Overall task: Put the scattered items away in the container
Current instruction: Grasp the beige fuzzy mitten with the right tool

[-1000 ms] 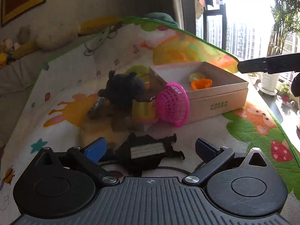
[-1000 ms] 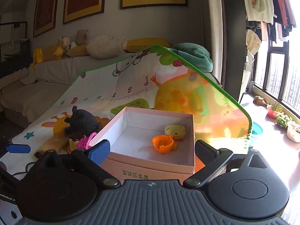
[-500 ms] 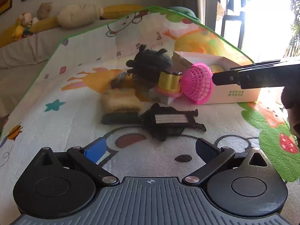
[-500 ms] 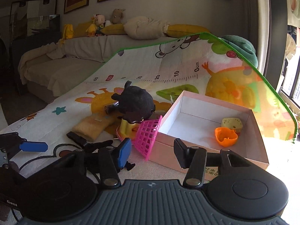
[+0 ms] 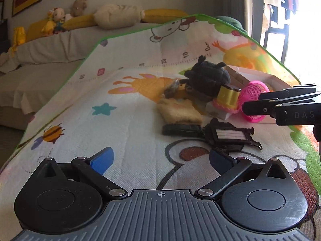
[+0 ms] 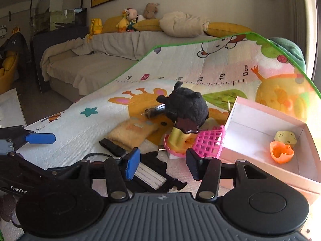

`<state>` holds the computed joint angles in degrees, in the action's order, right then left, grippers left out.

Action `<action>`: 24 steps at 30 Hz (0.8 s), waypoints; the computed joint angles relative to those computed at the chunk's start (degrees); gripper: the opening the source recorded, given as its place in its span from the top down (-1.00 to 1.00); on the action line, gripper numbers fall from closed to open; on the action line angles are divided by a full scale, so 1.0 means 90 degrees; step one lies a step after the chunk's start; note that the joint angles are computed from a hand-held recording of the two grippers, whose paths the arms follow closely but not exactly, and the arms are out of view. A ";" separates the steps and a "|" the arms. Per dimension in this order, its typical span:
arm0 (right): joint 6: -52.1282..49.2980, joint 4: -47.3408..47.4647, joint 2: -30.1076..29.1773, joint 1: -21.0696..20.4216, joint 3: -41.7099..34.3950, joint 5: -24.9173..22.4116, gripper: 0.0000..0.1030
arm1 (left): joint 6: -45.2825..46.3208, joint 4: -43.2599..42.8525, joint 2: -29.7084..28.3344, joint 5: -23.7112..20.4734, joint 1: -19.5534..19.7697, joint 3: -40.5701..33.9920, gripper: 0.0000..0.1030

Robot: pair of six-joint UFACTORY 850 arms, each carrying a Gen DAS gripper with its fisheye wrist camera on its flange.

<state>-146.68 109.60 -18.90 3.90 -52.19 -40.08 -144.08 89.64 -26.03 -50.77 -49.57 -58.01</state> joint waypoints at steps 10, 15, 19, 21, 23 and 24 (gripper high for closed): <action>0.3360 -0.2191 -0.0900 0.0999 -0.1446 0.0696 -0.17 | 0.0138 0.0098 -0.0119 -0.0253 -0.0129 -0.0071 -1.00; 0.4555 -0.3021 -0.1321 0.1484 -0.1945 0.1609 -0.36 | 0.0040 0.0110 -0.0104 -0.0221 -0.0123 -0.0048 -1.00; 0.3989 -0.2932 -0.1234 0.1487 -0.1835 0.1660 -0.03 | -0.0177 0.0246 -0.0049 -0.0162 -0.0115 0.0041 -1.00; 0.3817 -0.3028 -0.1073 0.1354 -0.1694 0.1521 0.10 | -0.0203 0.0355 -0.0030 -0.0137 -0.0127 0.0077 -1.00; 0.3520 -0.3098 -0.0868 0.1143 -0.1498 0.1265 0.18 | -0.0157 0.0391 -0.0028 -0.0132 -0.0143 0.0083 -1.00; 0.3354 -0.3162 -0.0763 0.1004 -0.1393 0.1089 0.18 | -0.0130 0.0393 -0.0038 -0.0152 -0.0154 0.0073 -1.00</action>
